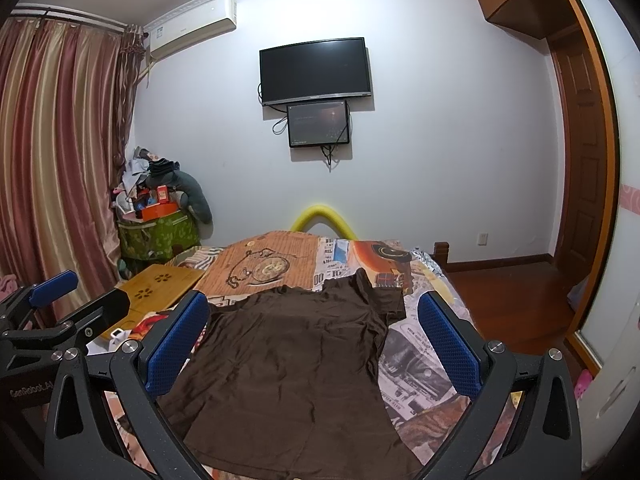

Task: Fold small clothes

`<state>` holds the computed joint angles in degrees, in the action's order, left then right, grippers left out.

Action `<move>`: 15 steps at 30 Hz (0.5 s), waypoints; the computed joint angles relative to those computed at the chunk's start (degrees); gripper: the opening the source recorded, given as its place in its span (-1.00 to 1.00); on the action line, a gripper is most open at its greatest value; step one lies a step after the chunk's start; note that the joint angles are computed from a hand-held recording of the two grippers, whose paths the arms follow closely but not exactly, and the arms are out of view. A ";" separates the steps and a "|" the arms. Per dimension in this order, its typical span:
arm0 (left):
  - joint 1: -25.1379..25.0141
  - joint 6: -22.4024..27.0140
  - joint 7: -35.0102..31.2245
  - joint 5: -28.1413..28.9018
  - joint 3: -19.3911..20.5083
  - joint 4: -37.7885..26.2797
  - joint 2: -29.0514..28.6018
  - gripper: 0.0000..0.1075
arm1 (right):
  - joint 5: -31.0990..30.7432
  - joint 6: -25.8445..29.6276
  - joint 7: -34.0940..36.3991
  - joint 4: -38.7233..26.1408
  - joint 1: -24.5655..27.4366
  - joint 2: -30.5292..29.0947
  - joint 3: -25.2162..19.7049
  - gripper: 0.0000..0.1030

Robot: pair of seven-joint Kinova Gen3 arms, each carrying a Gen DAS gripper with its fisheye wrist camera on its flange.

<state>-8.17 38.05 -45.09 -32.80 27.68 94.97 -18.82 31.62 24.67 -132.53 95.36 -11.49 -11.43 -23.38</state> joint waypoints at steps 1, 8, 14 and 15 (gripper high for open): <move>0.08 0.01 -0.10 0.13 -0.12 -0.03 -0.03 0.92 | 0.01 0.01 0.01 0.02 -0.02 -0.01 0.03 1.00; -0.06 -0.14 -0.22 0.42 -0.17 0.04 -0.06 0.92 | 0.00 0.03 0.00 0.08 -0.14 -0.05 0.08 1.00; -0.26 -0.22 -0.29 0.54 -0.10 0.13 -0.14 0.92 | 0.07 0.02 -0.02 0.08 -0.11 -0.06 0.06 1.00; -0.24 -0.20 -0.34 0.61 -0.15 0.10 -0.12 0.92 | 0.06 0.02 -0.01 0.08 -0.10 -0.06 0.06 1.00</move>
